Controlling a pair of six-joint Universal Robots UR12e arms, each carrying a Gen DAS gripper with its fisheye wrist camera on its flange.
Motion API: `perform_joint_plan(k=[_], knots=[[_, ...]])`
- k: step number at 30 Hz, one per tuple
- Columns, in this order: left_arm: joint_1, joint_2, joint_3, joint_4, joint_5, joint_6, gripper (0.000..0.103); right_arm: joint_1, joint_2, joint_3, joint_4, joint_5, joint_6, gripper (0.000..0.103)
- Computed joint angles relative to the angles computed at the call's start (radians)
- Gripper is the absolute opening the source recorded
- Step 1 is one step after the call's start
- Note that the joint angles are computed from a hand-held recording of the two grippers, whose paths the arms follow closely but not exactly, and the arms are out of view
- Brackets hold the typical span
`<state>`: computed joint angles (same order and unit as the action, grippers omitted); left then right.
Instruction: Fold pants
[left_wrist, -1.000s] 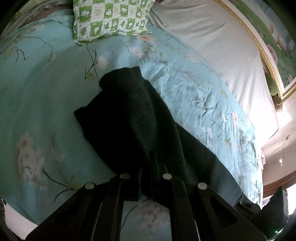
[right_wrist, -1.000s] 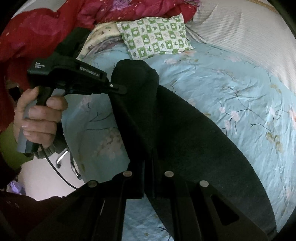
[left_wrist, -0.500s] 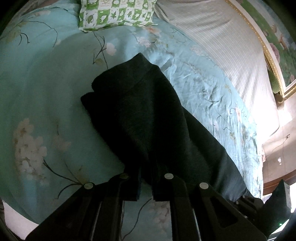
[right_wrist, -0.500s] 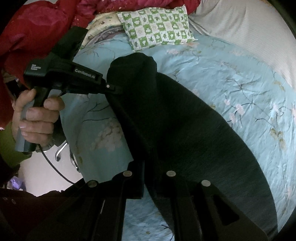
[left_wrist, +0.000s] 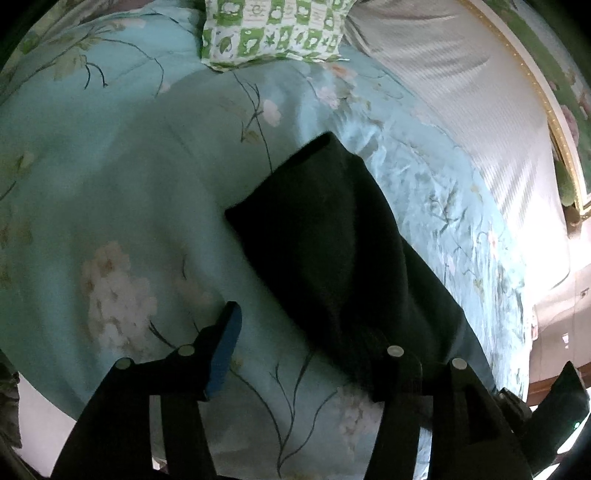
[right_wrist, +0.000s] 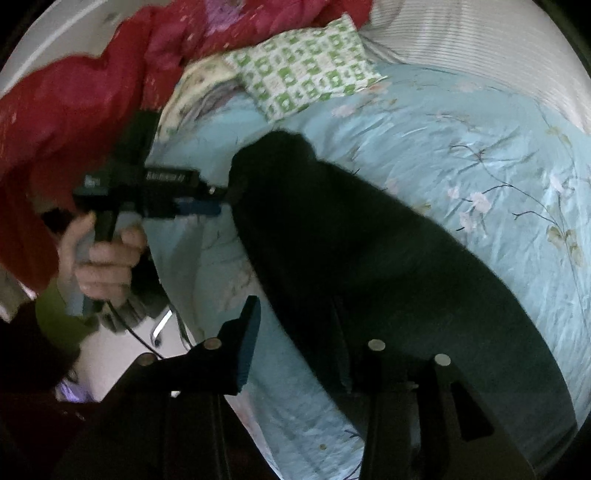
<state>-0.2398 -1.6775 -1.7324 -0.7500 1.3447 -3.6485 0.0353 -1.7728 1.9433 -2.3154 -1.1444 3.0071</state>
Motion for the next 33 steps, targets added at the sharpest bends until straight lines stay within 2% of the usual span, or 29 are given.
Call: perform_joint_plan(k=[2, 8, 10, 12, 15, 20, 22, 26, 30, 32, 33], knots=[[0.003, -0.012, 0.021, -0.024, 0.002, 0.005, 0.064, -0.021, 0.003, -0.005, -0.021, 0.004, 0.049, 0.039], [0.009, -0.048, 0.072, -0.089, 0.028, 0.004, 0.066, -0.093, 0.040, -0.035, -0.077, 0.040, 0.217, 0.039], [0.012, -0.057, 0.080, -0.096, 0.027, 0.000, 0.066, -0.100, 0.069, -0.060, -0.073, 0.037, 0.235, 0.039], [0.015, -0.061, 0.080, -0.093, 0.021, -0.004, 0.066, -0.097, 0.100, -0.093, -0.037, 0.024, 0.213, 0.039], [0.017, -0.065, 0.073, -0.079, 0.016, -0.006, 0.066, -0.085, 0.158, -0.138, 0.005, 0.045, 0.189, 0.039], [0.013, -0.072, 0.071, -0.061, 0.027, 0.013, 0.064, -0.056, 0.227, -0.196, 0.127, -0.002, 0.101, 0.039], [0.013, -0.073, 0.065, -0.045, 0.025, 0.020, 0.064, -0.048, 0.237, -0.202, 0.169, -0.024, 0.072, 0.039], [0.015, -0.079, 0.058, -0.009, 0.019, 0.023, 0.064, -0.030, 0.222, -0.183, 0.161, -0.059, 0.000, 0.039], [0.002, -0.096, 0.076, -0.002, 0.051, 0.034, 0.063, -0.034, 0.239, -0.201, 0.196, -0.048, -0.028, 0.039], [-0.005, -0.104, 0.084, 0.002, 0.074, 0.046, 0.054, -0.046, 0.248, -0.207, 0.213, -0.013, -0.032, 0.037], [-0.008, -0.106, 0.086, 0.005, 0.080, 0.049, 0.052, -0.046, 0.247, -0.209, 0.218, -0.010, -0.037, 0.031]])
